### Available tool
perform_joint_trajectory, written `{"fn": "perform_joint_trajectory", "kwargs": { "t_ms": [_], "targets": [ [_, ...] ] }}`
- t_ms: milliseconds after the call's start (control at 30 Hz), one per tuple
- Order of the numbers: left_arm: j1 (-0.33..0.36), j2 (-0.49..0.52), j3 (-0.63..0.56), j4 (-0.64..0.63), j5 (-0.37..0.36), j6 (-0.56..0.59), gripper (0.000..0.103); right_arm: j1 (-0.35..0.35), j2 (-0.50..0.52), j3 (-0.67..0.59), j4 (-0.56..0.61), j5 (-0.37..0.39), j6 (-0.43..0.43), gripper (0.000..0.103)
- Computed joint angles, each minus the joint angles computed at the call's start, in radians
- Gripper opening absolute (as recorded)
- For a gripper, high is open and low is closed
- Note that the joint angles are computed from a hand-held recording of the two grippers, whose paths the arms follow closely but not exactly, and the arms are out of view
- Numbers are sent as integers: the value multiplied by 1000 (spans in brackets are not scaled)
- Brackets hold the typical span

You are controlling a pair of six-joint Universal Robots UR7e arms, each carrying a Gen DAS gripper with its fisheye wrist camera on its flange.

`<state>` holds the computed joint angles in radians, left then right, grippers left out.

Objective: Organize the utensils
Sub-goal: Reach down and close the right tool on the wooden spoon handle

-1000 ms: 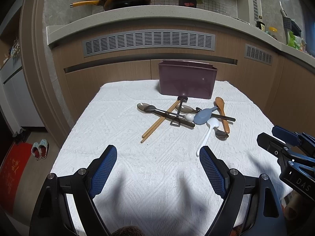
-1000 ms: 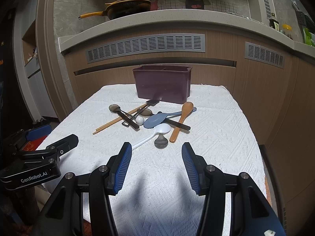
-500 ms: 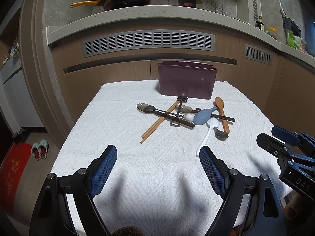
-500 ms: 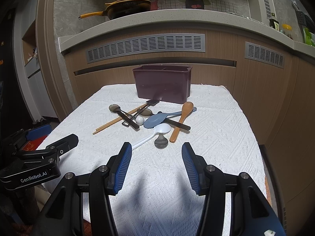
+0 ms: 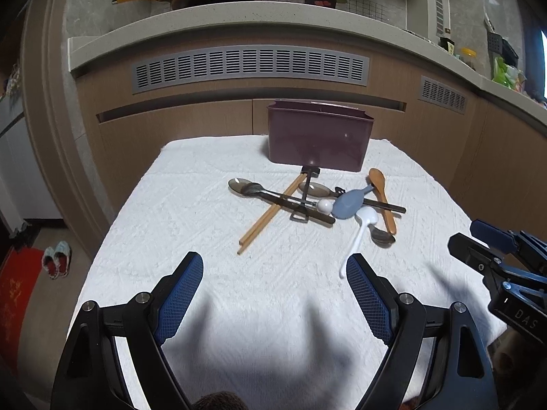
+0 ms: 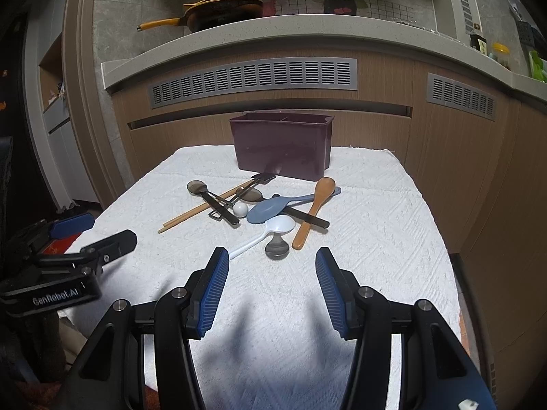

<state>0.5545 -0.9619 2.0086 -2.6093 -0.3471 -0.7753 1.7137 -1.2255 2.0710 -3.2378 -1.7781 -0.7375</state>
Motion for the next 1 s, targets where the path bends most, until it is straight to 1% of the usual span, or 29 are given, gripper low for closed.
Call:
{"fn": "perform_joint_trajectory", "kwargs": {
  "t_ms": [67, 133, 167, 267, 333, 400, 433, 500, 533, 600, 633, 700, 733, 767, 800, 833, 867, 933, 967, 1000],
  "targets": [
    [22, 10, -15, -59, 3, 88, 85, 0, 16, -33, 28, -11, -8, 50],
    [52, 15, -43, -107, -19, 178, 85, 4, 45, -85, 64, -33, -19, 50],
    [67, 15, -58, -111, -37, 205, 85, 7, 63, -117, 83, -43, -24, 49],
    [121, 10, -115, -64, -106, 257, 85, 13, 111, -211, 167, -63, -11, 49],
    [155, 6, -142, -36, -157, 289, 85, 13, 152, -289, 248, -71, -8, 49],
    [187, 5, -170, 19, -193, 288, 85, 16, 200, -358, 282, -97, -7, 47],
    [195, 8, -177, 19, -198, 294, 85, 16, 232, -403, 305, -114, 3, 47],
    [208, 15, -182, -19, -171, 313, 85, 17, 288, -481, 339, -150, 50, 47],
    [213, 17, -183, -38, -151, 300, 85, 17, 323, -527, 360, -168, 91, 47],
    [231, 16, -188, -80, -153, 272, 78, 22, 391, -612, 410, -222, 175, 45],
    [240, 15, -192, -88, -163, 261, 77, 25, 421, -647, 430, -248, 198, 44],
    [258, 16, -205, -71, -170, 236, 75, 33, 474, -700, 459, -309, 227, 33],
    [266, 15, -211, -57, -177, 225, 75, 38, 485, -703, 432, -327, 211, 33],
    [272, 15, -217, -49, -189, 217, 75, 40, 489, -699, 409, -330, 188, 26],
    [281, 13, -223, -51, -220, 214, 74, 39, 479, -692, 428, -311, 179, 11],
    [292, 13, -233, -53, -260, 212, 73, 34, 458, -680, 456, -272, 179, 8],
    [300, 14, -244, -49, -293, 208, 73, 29, 434, -662, 472, -233, 177, 7],
    [325, 25, -286, -21, -373, 184, 73, 28, 400, -618, 432, -214, 137, 7],
    [332, 31, -305, -4, -399, 170, 71, 28, 387, -596, 405, -208, 116, 7],
    [339, 40, -327, 18, -420, 152, 67, 25, 368, -573, 391, -195, 101, 7]
  ]
}}
